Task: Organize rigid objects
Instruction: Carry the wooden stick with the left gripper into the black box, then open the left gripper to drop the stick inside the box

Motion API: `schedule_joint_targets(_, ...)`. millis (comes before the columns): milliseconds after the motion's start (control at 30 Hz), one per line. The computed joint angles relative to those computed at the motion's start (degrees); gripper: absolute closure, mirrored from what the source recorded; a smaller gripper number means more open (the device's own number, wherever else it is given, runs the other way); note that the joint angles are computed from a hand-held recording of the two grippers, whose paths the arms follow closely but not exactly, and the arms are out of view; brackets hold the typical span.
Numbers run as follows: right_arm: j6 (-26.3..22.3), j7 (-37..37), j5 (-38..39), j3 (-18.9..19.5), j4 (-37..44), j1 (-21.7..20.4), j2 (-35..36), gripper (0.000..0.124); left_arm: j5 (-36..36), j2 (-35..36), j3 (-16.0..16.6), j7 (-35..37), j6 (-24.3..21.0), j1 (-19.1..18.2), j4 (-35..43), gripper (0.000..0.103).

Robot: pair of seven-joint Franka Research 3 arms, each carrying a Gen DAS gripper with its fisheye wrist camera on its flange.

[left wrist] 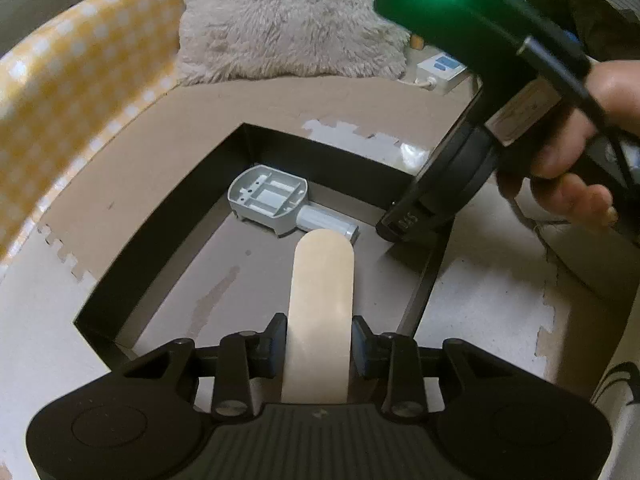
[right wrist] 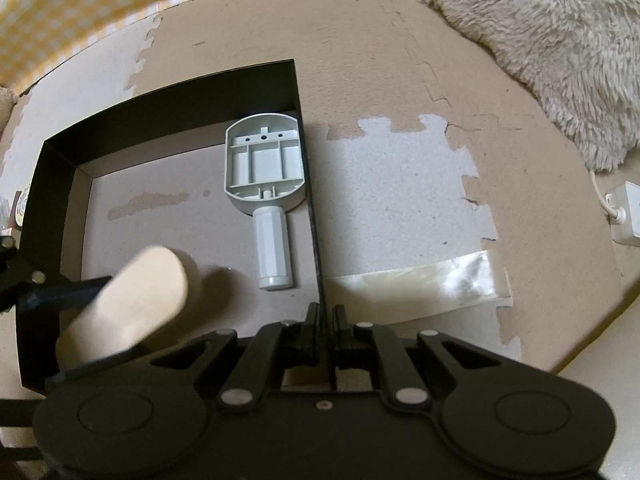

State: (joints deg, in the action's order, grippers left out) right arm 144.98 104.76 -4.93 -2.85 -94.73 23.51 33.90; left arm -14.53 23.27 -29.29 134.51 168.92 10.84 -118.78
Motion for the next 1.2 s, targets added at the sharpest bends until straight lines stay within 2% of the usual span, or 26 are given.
schedule_joint_targets(67,0.0,0.0,0.0,0.0,0.0,0.0,0.0,0.116,-1.1,0.6,-0.1,-1.7,-1.3,0.1,1.1,0.066)
schedule_joint_targets(167,0.0,0.0,0.0,0.0,0.0,0.0,0.0,0.116,-6.9,1.7,-2.8,-1.2,-5.4,3.2,2.8,0.061)
schedule_joint_targets(300,0.0,0.0,0.0,-0.1,0.0,0.1,0.0,0.116,-9.4,1.5,-1.1,-0.9,-6.2,1.5,3.3,0.061)
schedule_joint_targets(400,0.0,0.0,-0.1,-0.1,0.0,0.1,0.0,0.116,-9.6,1.0,0.9,-1.8,-3.3,-0.5,2.8,0.06)
schedule_joint_targets(500,0.0,0.0,-0.1,-0.1,0.0,0.1,0.0,0.116,-5.1,1.0,6.1,-8.7,0.5,-5.3,2.9,0.061)
schedule_joint_targets(567,0.0,0.0,-0.2,-0.1,0.0,0.2,0.0,0.116,0.9,1.4,12.9,-16.9,2.4,-11.4,3.6,0.061)
schedule_joint_targets(633,0.0,0.0,-0.2,-0.1,0.0,0.1,0.0,0.116,6.6,2.0,19.7,-24.2,2.8,-17.5,4.4,0.061)
schedule_joint_targets(700,0.0,0.0,-0.2,-0.1,0.0,0.2,0.0,0.116,10.6,3.1,23.7,-29.3,1.9,-21.1,5.9,0.061)
schedule_joint_targets(733,0.0,0.0,-0.2,-0.1,0.0,0.1,0.0,0.116,12.1,3.6,24.7,-30.9,0.9,-22.0,6.7,0.061)
schedule_joint_targets(800,0.0,0.0,-0.2,-0.1,0.0,0.1,0.0,0.116,13.7,4.5,24.0,-32.0,-1.2,-21.4,8.0,0.061)
schedule_joint_targets(1000,0.0,0.1,-0.2,-0.1,0.1,0.2,0.1,0.116,11.6,5.7,13.6,-29.6,-7.3,-12.2,9.9,0.058)
schedule_joint_targets(1100,0.0,0.2,-0.2,-0.1,0.1,0.3,0.1,0.116,10.6,5.6,11.5,-30.3,-9.5,-10.2,10.3,0.058)
schedule_joint_targets(1200,0.0,0.2,-0.2,-0.1,0.1,0.2,0.1,0.116,9.8,5.2,10.9,-30.9,-10.0,-9.4,9.9,0.058)
